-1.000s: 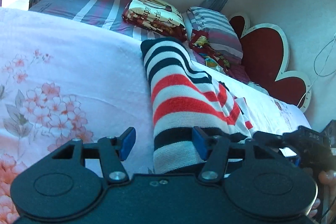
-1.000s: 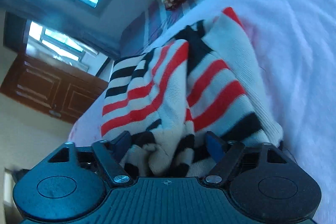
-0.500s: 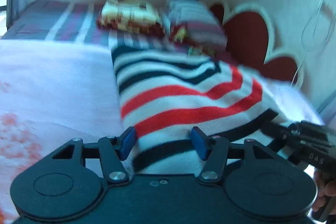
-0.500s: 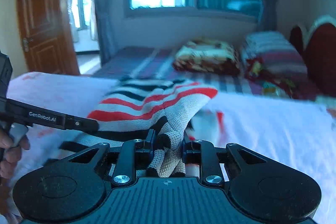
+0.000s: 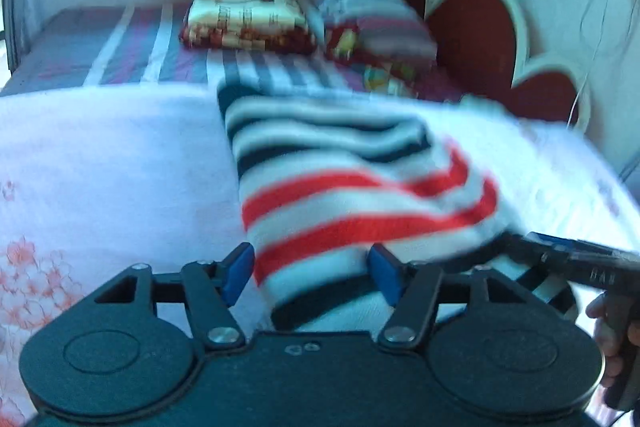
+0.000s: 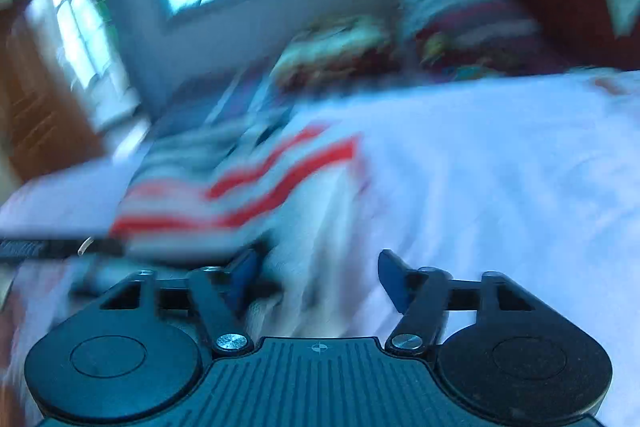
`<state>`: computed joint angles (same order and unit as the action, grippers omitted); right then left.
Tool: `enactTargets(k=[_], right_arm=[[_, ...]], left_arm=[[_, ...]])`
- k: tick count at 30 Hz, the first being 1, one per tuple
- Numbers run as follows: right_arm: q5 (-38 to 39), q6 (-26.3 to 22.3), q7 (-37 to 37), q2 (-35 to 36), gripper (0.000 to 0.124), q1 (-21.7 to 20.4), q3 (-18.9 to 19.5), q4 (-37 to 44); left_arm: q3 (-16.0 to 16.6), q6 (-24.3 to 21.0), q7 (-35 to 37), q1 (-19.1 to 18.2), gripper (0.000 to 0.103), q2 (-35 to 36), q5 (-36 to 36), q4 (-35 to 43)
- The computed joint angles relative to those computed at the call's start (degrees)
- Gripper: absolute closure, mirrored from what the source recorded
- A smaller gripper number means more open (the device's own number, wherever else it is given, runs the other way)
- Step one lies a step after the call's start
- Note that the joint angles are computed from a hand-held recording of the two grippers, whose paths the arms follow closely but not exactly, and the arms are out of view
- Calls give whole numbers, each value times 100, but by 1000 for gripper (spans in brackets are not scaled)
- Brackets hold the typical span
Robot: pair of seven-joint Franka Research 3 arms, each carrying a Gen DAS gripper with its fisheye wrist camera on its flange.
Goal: Fold small clothes
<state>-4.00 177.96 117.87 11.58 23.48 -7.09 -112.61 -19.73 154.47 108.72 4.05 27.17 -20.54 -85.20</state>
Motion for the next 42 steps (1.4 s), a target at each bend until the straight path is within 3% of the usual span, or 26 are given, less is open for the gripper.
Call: enactTargets(k=[2, 3, 4, 6, 7, 9, 10, 13, 16, 18, 20, 21, 24, 26, 30, 32, 34, 36, 39, 41, 42], right_arm=[[-257, 69, 234, 51, 80, 447, -573, 193], [98, -137, -252, 183, 109, 477, -559, 460], [737, -372, -1061, 383, 118, 416, -425, 809], [1055, -720, -1732, 774, 120, 246, -175, 1426], [1258, -1031, -2039, 997, 122, 345, -273, 1751], [1000, -1953, -1925, 1533, 124, 843, -954, 2396], [903, -2008, -1915, 1649, 124, 969, -1138, 2431], [682, -1717, -1632, 1378, 124, 827, -976, 2058], [1420, -715, -2227, 525, 124, 1053, -1056, 906], [1723, -320, -2867, 68, 124, 655, -448, 354], [2198, -221, -3497, -272, 124, 387, 31, -40], [2208, -251, -3580, -377, 124, 387, 93, -180], [1151, -373, -2884, -567, 124, 1097, -616, -547], [643, -391, -2221, -565, 124, 1100, -649, -687], [271, -417, -1803, -405, 124, 1289, -872, -614], [-9, -569, -1435, -437, 124, 1319, -925, -550], [-850, -351, -675, -731, 124, 1277, -922, -752], [-1312, -297, -348, -901, 124, 1306, -964, -866], [-655, -663, -925, -802, 124, 1113, -675, -798], [-763, -954, -730, -618, 124, 991, -577, -657], [-613, -854, -716, -574, 124, 1050, -647, -669]], left_arm=[[-162, 406, 281, 123, 44, -7, -193, -43], [-23, 304, 88, 5, 44, 112, -28, 167], [119, 115, -148, -125, 45, 273, 170, 442], [350, -160, -561, -369, 47, 634, 576, 981], [475, -449, -760, -498, 45, 838, 832, 1309], [551, -892, -980, -618, 44, 1164, 1141, 1780], [497, -916, -926, -596, 41, 1220, 1191, 1822], [442, -880, -985, -540, 45, 1059, 1277, 1667], [-70, -108, -244, 9, 48, 186, 708, 307], [-346, 242, 267, 329, 48, -364, 168, -536], [-469, 460, 625, 481, 48, -788, -380, -1157], [-544, 436, 808, 574, 48, -946, -724, -1373], [-417, 500, 977, 496, 48, -1292, -1100, -1863], [-267, 274, 861, 420, 47, -1367, -1285, -1965], [145, 468, 671, -6, 46, -1401, -942, -2131], [287, 316, 449, -110, 52, -1455, -845, -2051], [206, 485, 899, -56, 52, -1701, -1294, -2225], [320, 467, 983, -175, 52, -1824, -1291, -2341], [553, 380, 575, -397, 50, -1691, -788, -2350], [564, 397, 461, -395, 46, -1631, -787, -2388], [559, 407, 422, -392, 46, -1619, -779, -2392]])
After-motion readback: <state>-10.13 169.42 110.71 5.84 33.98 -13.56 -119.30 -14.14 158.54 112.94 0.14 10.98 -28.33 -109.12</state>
